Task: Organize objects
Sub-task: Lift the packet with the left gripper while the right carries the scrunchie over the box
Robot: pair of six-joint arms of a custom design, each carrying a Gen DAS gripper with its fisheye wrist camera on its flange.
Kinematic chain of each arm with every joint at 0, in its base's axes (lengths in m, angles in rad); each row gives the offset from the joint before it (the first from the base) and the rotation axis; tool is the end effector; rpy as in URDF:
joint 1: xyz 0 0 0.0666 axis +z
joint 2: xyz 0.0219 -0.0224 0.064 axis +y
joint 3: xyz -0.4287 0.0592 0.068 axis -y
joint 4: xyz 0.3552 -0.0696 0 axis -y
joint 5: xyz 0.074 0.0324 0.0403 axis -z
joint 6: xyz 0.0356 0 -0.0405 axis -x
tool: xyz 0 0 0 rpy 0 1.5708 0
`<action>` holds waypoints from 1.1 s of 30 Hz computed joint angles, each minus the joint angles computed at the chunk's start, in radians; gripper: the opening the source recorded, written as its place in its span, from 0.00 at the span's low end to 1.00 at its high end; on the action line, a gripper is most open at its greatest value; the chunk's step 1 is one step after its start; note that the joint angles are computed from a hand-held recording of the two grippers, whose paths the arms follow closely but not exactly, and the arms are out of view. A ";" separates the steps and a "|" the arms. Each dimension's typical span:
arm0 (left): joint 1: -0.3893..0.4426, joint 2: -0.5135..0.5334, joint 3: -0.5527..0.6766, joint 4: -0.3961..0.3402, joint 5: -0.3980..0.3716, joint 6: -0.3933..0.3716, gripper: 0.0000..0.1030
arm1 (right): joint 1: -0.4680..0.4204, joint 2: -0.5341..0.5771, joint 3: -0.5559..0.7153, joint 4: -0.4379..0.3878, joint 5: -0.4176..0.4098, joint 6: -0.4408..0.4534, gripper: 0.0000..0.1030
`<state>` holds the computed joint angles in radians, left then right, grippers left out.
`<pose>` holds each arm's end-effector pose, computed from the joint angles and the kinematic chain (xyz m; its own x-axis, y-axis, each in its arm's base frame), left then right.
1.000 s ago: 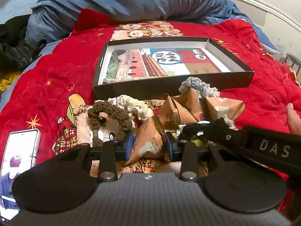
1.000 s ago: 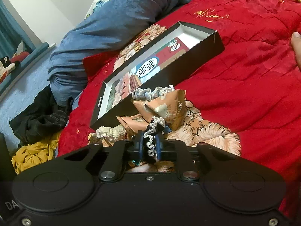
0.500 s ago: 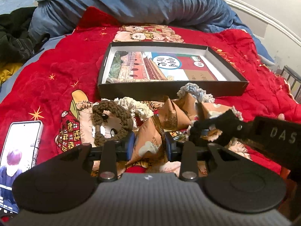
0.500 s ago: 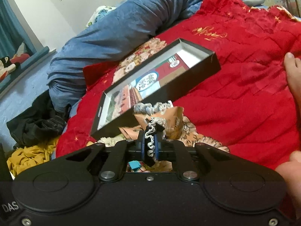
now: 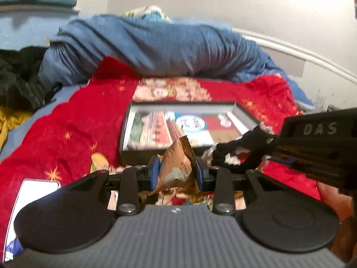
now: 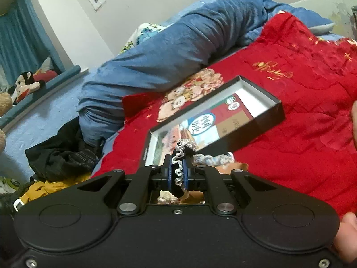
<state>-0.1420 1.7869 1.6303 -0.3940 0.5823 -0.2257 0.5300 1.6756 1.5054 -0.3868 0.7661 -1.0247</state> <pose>0.6103 -0.1074 0.4249 -0.3745 0.2424 -0.8950 0.6833 0.7246 -0.0897 0.5036 0.2660 0.4368 -0.1143 0.6468 -0.7541 0.4643 0.7058 0.5350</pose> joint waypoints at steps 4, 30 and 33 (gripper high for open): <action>0.009 -0.008 -0.016 0.061 0.044 0.035 0.36 | 0.003 0.006 0.020 0.005 0.003 0.023 0.11; 0.016 0.072 0.100 0.259 -0.012 0.265 0.37 | -0.038 0.012 0.108 0.177 -0.029 0.292 0.10; 0.010 0.080 0.124 0.259 -0.008 0.286 0.37 | -0.044 0.012 0.120 0.169 -0.029 0.297 0.10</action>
<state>-0.1322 1.8669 1.7542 -0.1355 0.5746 0.0599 0.4858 1.6881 1.6251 -0.2175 0.7370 -0.7280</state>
